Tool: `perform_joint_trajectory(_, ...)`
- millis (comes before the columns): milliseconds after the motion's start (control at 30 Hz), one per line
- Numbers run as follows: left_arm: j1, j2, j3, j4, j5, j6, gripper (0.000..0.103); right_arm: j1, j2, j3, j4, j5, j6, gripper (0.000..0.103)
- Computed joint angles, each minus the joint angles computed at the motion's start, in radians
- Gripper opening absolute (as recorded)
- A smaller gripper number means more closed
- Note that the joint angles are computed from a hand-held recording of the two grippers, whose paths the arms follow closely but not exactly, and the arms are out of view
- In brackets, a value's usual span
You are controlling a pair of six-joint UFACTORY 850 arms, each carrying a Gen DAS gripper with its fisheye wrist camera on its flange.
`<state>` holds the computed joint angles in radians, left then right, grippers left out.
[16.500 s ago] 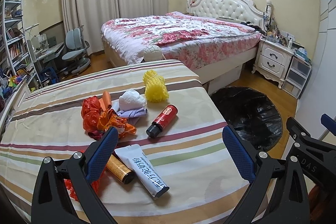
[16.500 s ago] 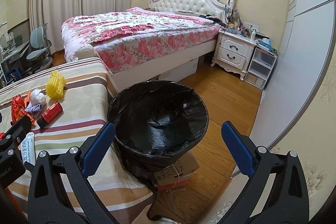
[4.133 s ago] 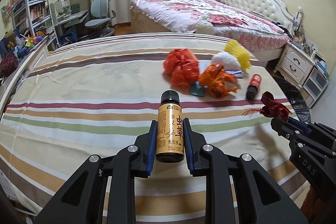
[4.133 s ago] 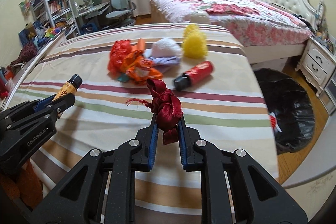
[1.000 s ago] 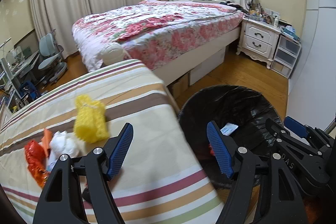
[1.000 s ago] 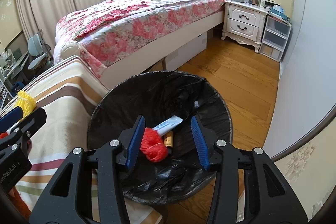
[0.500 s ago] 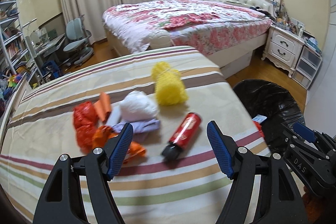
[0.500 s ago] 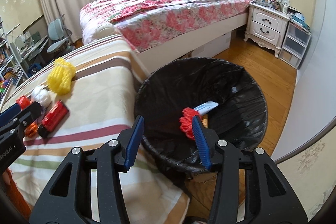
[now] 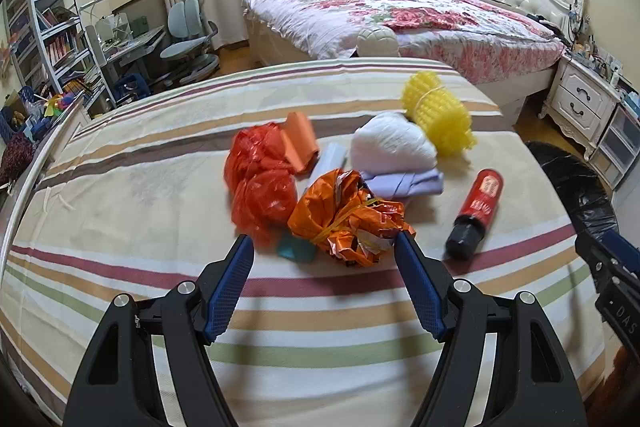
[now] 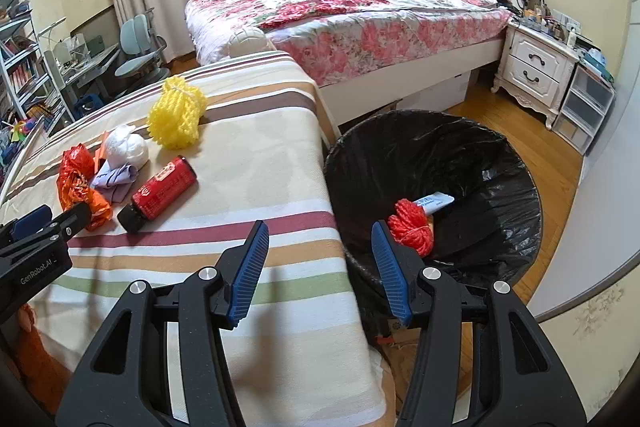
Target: Collect trash
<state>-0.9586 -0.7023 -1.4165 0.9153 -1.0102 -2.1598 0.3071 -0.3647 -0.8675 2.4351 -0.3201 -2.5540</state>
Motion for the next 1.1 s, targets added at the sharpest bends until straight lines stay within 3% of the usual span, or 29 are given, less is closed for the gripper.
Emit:
perform_joint_trajectory(533, -0.032, 0.067, 0.1, 0.024, 0.086, -0.098, 0.071, 0.008, 0.002, 0.008, 0.006, -0.002, -0.01, 0.053)
perform_joint_trajectory(867, 0.006, -0.002, -0.005, 0.021, 0.015, -0.018, 0.074, 0.009, -0.003, 0.001, -0.02, 0.001, 0.02, 0.053)
perform_joint_trajectory(1000, 0.023, -0.009, -0.006, -0.004, 0.035, -0.003, 0.074, 0.011, -0.006, -0.004, -0.028, 0.004, 0.025, 0.053)
perform_joint_trajectory(1033, 0.023, -0.002, 0.005, 0.0, 0.047, -0.015, 0.074, 0.011, -0.006, -0.005, -0.027, 0.004, 0.022, 0.053)
perform_joint_trajectory(1100, 0.019, 0.009, 0.023, 0.007, 0.055, -0.032, 0.058, 0.013, -0.007, -0.004, -0.014, 0.004, 0.007, 0.054)
